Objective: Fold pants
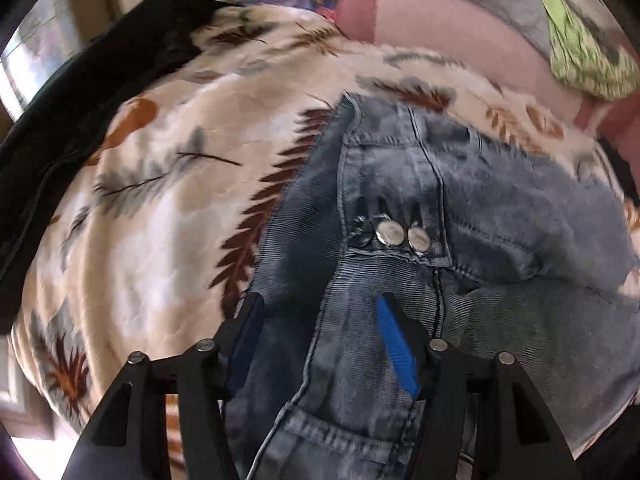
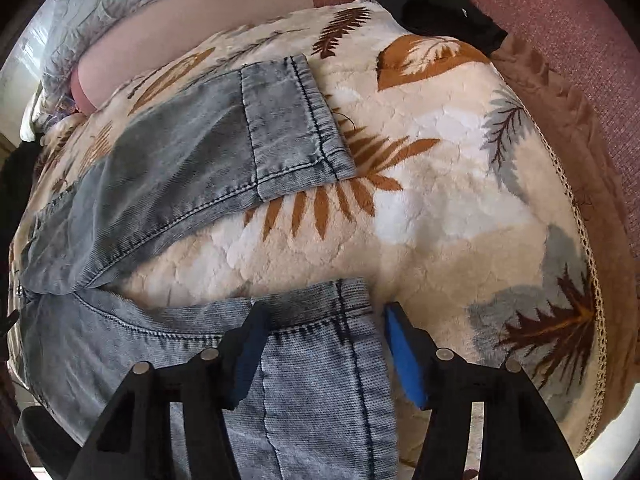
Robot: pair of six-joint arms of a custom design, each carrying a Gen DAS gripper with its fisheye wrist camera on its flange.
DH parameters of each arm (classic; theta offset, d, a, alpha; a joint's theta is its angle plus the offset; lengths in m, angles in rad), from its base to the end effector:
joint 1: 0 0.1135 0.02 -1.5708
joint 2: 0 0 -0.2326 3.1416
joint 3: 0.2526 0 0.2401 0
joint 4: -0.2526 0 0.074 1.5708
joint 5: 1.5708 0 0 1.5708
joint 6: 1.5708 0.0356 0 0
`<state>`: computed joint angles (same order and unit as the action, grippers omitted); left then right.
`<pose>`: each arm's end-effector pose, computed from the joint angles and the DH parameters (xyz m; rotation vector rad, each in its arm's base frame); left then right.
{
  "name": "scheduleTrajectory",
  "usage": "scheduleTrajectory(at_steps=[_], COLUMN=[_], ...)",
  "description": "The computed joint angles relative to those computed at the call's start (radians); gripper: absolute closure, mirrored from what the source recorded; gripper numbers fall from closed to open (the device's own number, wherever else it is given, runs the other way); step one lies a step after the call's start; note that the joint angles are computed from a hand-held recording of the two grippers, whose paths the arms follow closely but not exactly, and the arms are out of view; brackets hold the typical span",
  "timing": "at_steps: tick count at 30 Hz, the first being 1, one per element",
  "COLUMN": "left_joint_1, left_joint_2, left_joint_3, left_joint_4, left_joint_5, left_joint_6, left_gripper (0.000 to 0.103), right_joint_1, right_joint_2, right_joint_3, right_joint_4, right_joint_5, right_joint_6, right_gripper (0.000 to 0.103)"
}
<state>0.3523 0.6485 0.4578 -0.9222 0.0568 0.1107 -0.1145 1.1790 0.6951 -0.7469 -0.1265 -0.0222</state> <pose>0.1158 0.0404 0.1706 -0.3056 2.6649 0.0692 0.2005 -0.0185 0.1704 0.0985 2.7890 0.1436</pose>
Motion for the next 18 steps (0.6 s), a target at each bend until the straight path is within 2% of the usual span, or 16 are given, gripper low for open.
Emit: scheduleTrajectory(at_steps=[1,2,3,4,6,7,9,11,15,16,17,18], left_joint_1=[-0.025,-0.016,-0.02,-0.049,-0.148,-0.165,-0.065,0.029,0.048,0.087,0.137,0.137], left_joint_2=[0.041,0.053,0.043,0.031,-0.001,-0.009,-0.004,-0.017,-0.13,-0.164,-0.181,-0.171], left_joint_3=[-0.005,-0.006,-0.001,0.001,-0.013,-0.027,-0.04,-0.039,-0.012,0.002,0.017,0.03], left_joint_4=[0.023,0.032,0.024,0.014,0.013,0.021,0.043,0.033,-0.034,-0.059,-0.091,-0.102], left_joint_5=[-0.024,-0.011,-0.017,-0.04,-0.165,-0.224,-0.194,-0.127,-0.07,-0.012,0.046,0.072], left_joint_6=[-0.011,-0.016,-0.023,-0.03,-0.086,-0.096,-0.053,0.019,0.045,0.061,0.096,0.099], left_gripper=[0.076,0.077,0.084,0.093,0.103,0.103,0.103,0.103,0.103,0.102,0.099,0.084], right_joint_1=[-0.003,0.004,0.011,0.032,0.06,0.064,0.079,0.086,0.012,-0.018,-0.052,-0.083], right_joint_2=[0.001,-0.001,-0.009,-0.027,-0.023,-0.032,-0.079,-0.105,-0.074,-0.083,-0.084,-0.085], right_joint_3=[0.001,0.003,0.004,-0.005,0.014,0.021,0.023,0.023,0.001,-0.001,0.003,0.014], right_joint_4=[-0.002,-0.003,-0.009,-0.013,-0.017,-0.026,-0.024,-0.014,0.009,0.009,0.002,-0.02], right_joint_5=[0.003,0.019,0.034,0.059,0.107,0.119,0.16,0.176,0.091,0.063,0.022,-0.018], right_joint_6=[-0.008,-0.005,-0.006,0.001,0.004,0.003,0.007,0.004,-0.008,-0.002,-0.008,-0.018], right_gripper=[0.045,0.052,0.06,0.063,0.079,0.081,0.093,0.092,0.088,0.087,0.082,0.076])
